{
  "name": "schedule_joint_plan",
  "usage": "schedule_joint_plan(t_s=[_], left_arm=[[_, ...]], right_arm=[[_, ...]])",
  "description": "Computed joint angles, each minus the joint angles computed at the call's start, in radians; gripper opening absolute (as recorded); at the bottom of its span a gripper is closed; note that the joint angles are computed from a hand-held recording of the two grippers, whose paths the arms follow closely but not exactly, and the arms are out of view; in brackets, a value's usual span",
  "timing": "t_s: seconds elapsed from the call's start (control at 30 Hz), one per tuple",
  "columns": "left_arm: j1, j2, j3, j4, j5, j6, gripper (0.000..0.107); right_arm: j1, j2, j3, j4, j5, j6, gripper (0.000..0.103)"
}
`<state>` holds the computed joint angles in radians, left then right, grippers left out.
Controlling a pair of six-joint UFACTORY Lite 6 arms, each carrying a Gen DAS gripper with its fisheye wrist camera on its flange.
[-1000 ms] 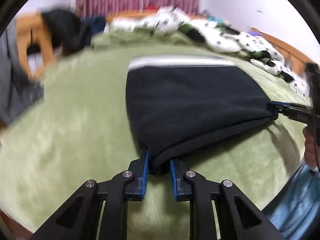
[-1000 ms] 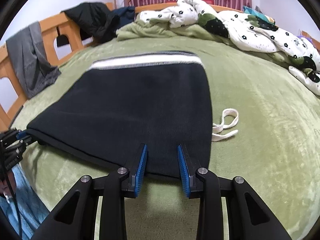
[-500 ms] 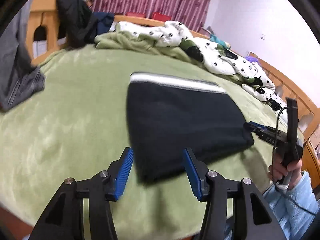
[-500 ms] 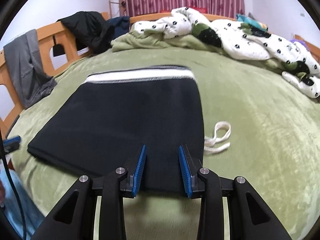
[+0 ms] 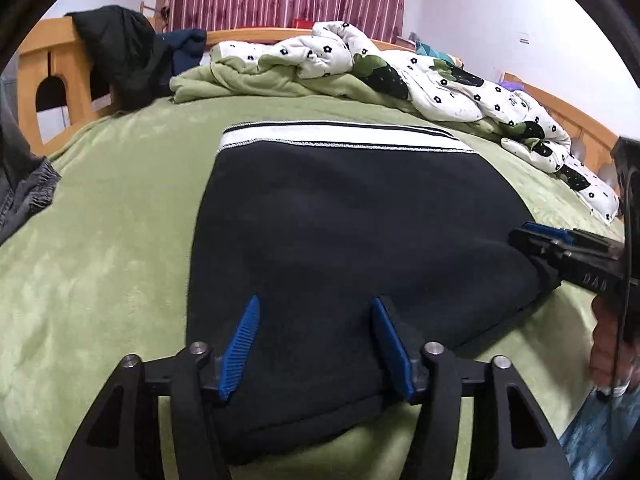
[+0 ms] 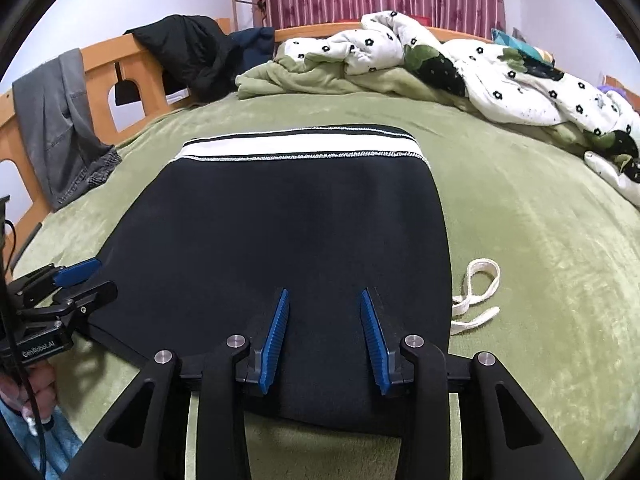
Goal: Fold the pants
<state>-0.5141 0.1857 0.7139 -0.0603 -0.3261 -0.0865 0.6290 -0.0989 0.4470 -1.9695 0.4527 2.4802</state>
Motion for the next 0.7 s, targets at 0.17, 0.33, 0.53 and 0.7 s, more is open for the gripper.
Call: schedule_joint_plan(t_s=[0.17, 0.33, 0.53, 0.7], left_arm=[[-0.016, 0.018, 0.018, -0.071, -0.002, 0.056, 0.062], [-0.024, 0.014, 0.008, -0.113, -0.013, 0.064, 0.063], [-0.028, 0.022, 0.036, -0.172, 0.025, 0.083, 0.064], [-0.02, 0.02, 0.049, -0.177, 0.063, 0.074, 0.064]], right_arm=[[-0.036, 0.009, 0.011, -0.075, -0.046, 0.086, 0.05], [0.0, 0.045, 0.021, -0.049, 0.003, 0.07, 0.053], [-0.004, 0.048, 0.04, 0.026, -0.019, 0.0, 0.053], [0.032, 0.046, 0.04, 0.109, 0.007, -0.063, 0.053]])
